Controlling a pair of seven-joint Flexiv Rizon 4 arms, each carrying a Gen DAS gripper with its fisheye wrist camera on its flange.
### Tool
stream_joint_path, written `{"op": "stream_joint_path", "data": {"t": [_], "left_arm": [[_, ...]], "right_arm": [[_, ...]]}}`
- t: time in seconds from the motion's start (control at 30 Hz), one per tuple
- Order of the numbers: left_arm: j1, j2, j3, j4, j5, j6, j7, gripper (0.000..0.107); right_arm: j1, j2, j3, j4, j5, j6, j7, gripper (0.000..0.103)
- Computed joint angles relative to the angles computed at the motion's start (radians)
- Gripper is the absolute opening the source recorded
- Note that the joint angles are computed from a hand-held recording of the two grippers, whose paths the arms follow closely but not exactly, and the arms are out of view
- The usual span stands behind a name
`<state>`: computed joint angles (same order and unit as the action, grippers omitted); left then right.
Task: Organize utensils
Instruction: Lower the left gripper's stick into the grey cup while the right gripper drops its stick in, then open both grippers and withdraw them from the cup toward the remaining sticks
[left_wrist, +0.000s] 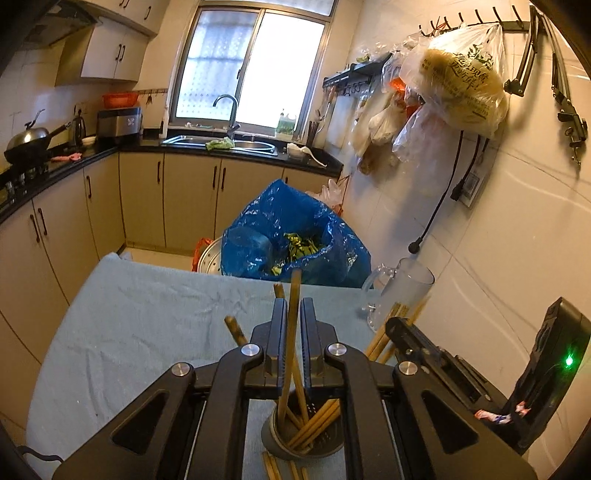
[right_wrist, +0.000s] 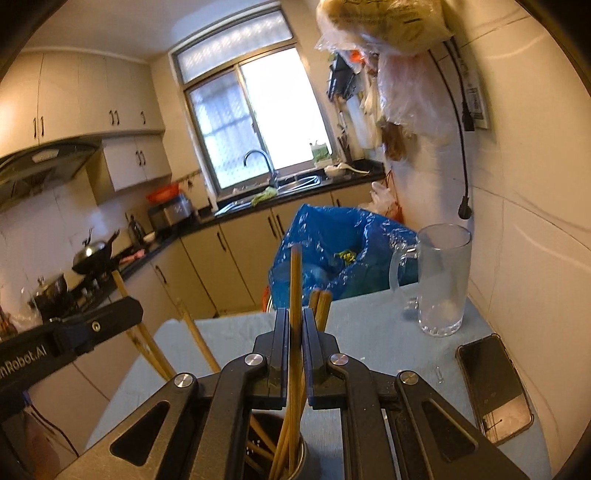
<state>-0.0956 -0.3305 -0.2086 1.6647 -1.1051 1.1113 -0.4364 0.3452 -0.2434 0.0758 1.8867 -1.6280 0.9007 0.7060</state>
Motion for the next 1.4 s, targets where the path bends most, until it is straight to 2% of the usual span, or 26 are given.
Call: {"op": "stream_joint_path", "data": {"t": [0.1,0.17,0.3,0.47,0.57,0.63,0.67,0.73,0.8,1.03,1.23,1.3,1.4], "left_arm": [[0.005,0.015,0.005,0.009,-0.003,-0.012,-0.002,0.016],[0.009,0.036,0.010,0.025,-0.025,-0.019,0.011,0.025],[0.021,0.101,0.041,0.075,-0.089,-0.072,0.052,0.029],[0.033,0.183,0.109,0.158,-0.152,-0.150,0.099,0.034],[0.034,0.225,0.148,0.229,-0.187,-0.177,0.146,0.036],[0.030,0.244,0.169,0.286,-0.190,-0.172,0.187,0.036],[0.028,0.248,0.176,0.307,-0.183,-0.171,0.201,0.036],[0.025,0.243,0.186,0.351,-0.140,-0.160,0.211,0.036],[0.022,0.226,0.187,0.385,-0.092,-0.136,0.201,0.036],[0.022,0.162,0.163,0.439,0.019,-0.061,0.167,0.036],[0.023,0.139,0.140,0.448,0.087,-0.048,0.130,0.036],[0.020,0.135,0.132,0.451,0.106,-0.052,0.128,0.036],[0.009,0.131,0.120,0.459,0.127,-0.038,0.129,0.036]], "right_arm": [[-0.003,0.003,0.002,0.004,-0.001,0.019,-0.010,0.015],[0.000,0.013,0.005,0.009,-0.007,0.014,-0.008,0.031],[0.003,0.056,0.024,0.045,-0.021,-0.006,-0.002,0.036],[0.011,0.116,0.066,0.119,-0.002,-0.020,0.001,0.050],[0.006,0.121,0.083,0.173,0.035,0.065,0.001,0.050],[-0.005,0.089,0.081,0.199,0.042,0.194,0.001,0.049],[-0.004,0.062,0.080,0.206,0.047,0.246,-0.010,0.038],[0.008,0.011,0.080,0.210,0.084,0.310,-0.062,0.023],[0.030,-0.034,0.078,0.210,0.118,0.346,-0.096,0.022],[0.129,-0.073,0.063,0.206,0.269,0.267,-0.255,0.021],[0.207,-0.056,0.081,0.196,0.487,0.057,-0.413,0.019],[0.208,-0.039,0.084,0.219,0.543,0.034,-0.395,0.020],[0.193,0.002,0.071,0.277,0.497,0.070,-0.297,0.019]]}}
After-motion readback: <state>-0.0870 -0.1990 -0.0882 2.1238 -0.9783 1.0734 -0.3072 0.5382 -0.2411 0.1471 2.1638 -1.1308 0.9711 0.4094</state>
